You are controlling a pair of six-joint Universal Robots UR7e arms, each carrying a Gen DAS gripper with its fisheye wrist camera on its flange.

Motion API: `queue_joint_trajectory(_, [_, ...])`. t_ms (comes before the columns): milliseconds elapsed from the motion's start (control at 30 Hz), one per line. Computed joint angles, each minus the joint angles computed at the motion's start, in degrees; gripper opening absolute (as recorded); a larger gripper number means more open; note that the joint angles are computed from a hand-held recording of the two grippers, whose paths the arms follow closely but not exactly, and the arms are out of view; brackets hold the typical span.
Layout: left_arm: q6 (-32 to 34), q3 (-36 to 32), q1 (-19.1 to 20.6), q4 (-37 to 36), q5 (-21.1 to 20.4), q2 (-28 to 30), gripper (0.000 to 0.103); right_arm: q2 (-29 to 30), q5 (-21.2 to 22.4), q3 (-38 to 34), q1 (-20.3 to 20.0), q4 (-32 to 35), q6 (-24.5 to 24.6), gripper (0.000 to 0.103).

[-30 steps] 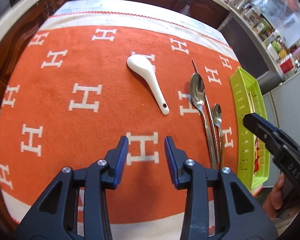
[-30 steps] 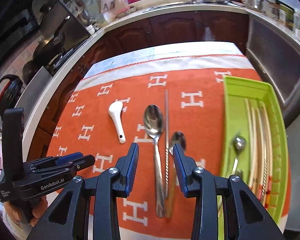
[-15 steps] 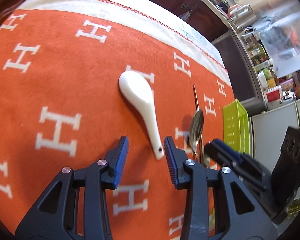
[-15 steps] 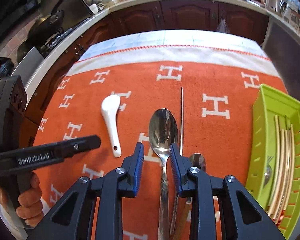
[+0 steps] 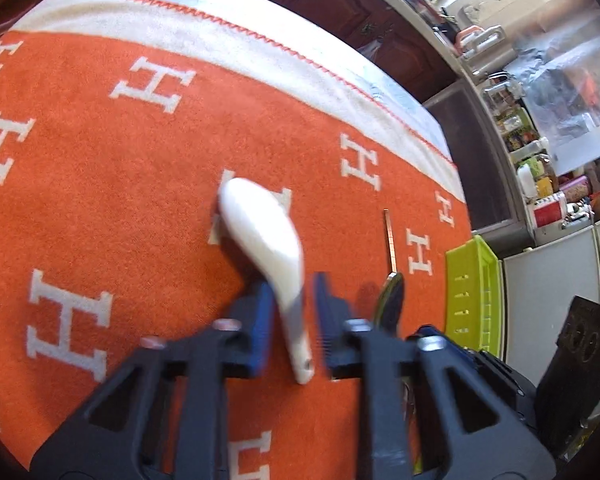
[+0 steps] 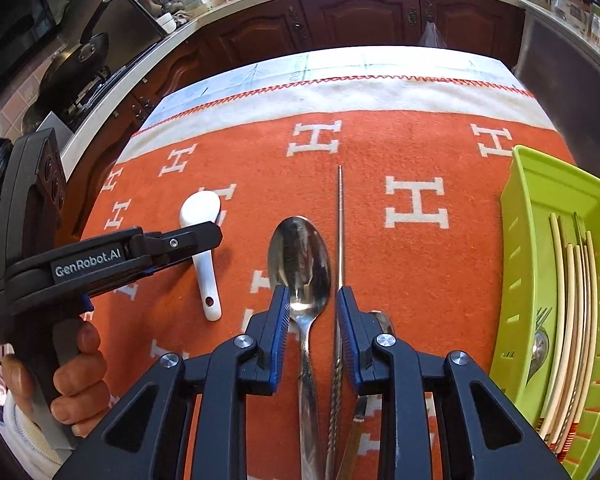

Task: Organize utensils
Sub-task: 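Grasp the white ceramic spoon with the left tool while the right tool grasps the large silver spoon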

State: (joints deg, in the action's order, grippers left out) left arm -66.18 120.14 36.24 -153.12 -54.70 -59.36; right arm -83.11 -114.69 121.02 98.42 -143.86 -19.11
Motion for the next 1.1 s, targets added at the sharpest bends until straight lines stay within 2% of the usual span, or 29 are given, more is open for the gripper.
queue_joint_trajectory(100, [-0.6,0.7,0.6,-3.9,0.1,0.6,0.007,0.6,-0.2,-0.3,0.1,-0.7,0.0,0.025])
queue_joint_trajectory(267, [0.0,-2.0,-0.3,2.5,1.6,1.7,0.005,2.3,-0.9,-1.2,0.7,-1.0,-0.3,0.025])
queue_joint_trajectory(500, [-2.0,0.5,-1.4,5.9,1.1,-1.8,0.005,5.0,-2.7,-1.5,1.3,-2.1,-2.1,0.025])
queue_joint_trajectory(667, [-2.8,2.9,-1.7,5.4,0.9,-4.1,0.005,6.4,-4.7,-0.8,1.7,-4.1,-4.1,0.025])
queue_joint_trajectory(867, [-2.7,3.3,-1.9,5.5,1.4,-4.1,0.005,7.4,-5.2,0.1,2.0,-7.9,-6.6,0.025])
queue_joint_trajectory(1000, [-2.3,3.3,-2.4,6.5,2.1,-4.1,0.005,7.6,-6.2,2.1,2.9,-12.5,-10.5,0.012])
queue_joint_trajectory(1100, [-2.6,3.0,-3.0,8.0,3.0,-3.9,0.005,6.3,-4.6,3.1,3.0,-14.0,-11.1,0.004])
